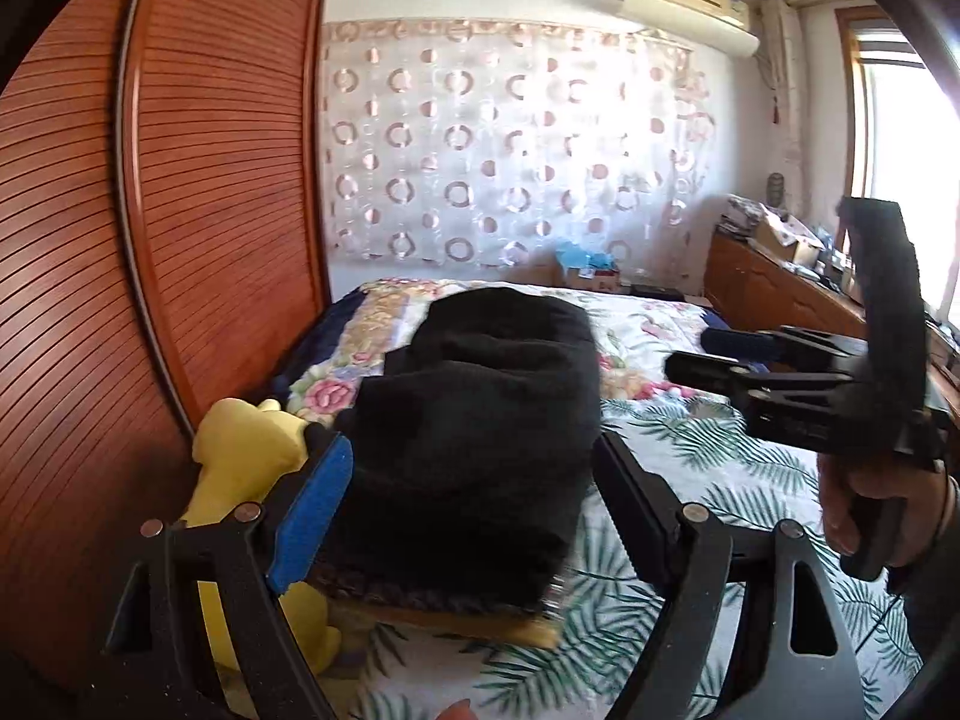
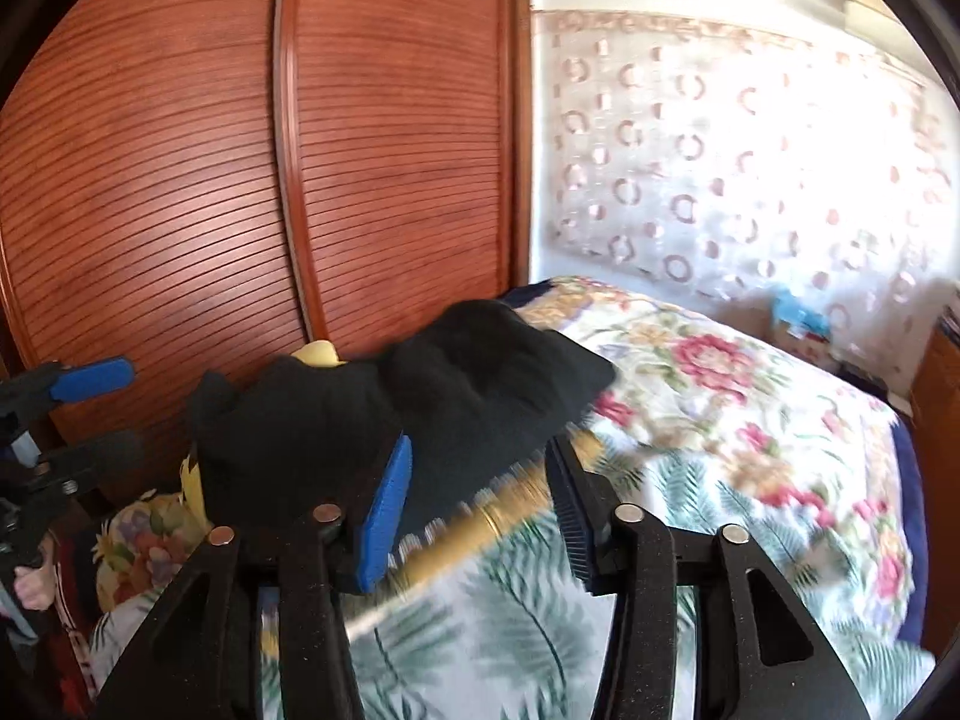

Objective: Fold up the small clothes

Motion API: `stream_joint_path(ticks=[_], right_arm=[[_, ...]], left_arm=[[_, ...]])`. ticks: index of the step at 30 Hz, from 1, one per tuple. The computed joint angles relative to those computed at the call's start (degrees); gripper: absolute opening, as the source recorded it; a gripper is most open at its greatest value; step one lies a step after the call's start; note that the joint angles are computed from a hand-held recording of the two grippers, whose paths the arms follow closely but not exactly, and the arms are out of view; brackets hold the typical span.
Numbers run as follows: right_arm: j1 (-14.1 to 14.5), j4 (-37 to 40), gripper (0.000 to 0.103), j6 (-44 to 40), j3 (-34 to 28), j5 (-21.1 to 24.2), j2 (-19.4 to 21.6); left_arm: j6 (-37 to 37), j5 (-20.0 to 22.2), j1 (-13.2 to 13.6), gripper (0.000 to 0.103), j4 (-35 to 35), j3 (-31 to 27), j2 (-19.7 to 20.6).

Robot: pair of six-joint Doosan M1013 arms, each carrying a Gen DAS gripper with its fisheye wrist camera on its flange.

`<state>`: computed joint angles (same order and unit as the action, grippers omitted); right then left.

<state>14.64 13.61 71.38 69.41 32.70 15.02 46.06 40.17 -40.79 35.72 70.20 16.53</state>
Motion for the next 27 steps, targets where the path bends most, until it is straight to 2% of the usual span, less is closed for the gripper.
stream_joint_path(ticks=[3, 7, 15, 22, 27], right_arm=[[-0.02, -2.55, 0.065, 3.84, 5.07, -1.9, -3.8], [0.77, -10.32, 0.078, 12.89, 10.34, -4.42, -7.84], [3.46, -28.46, 0.081, 34.41, 18.86, -5.99, -15.12], [8.1, -51.56, 0.081, 60.39, 24.05, -1.43, -20.84], [11.32, -62.66, 0.081, 73.54, 26.04, 2.94, -24.16]], left_arm=[[1.06, -0.55, -0.96, 0.083, -0.77, -0.17, 0.08], [2.2, -1.02, -2.31, 0.083, -1.14, -0.2, 0.13], [4.54, -1.69, -4.24, 0.083, -3.42, -0.18, 0.18], [4.41, -1.76, -6.58, 0.083, -2.03, -0.12, -0.16], [6.32, -3.52, -7.46, 0.083, -4.65, -0.54, -0.49]])
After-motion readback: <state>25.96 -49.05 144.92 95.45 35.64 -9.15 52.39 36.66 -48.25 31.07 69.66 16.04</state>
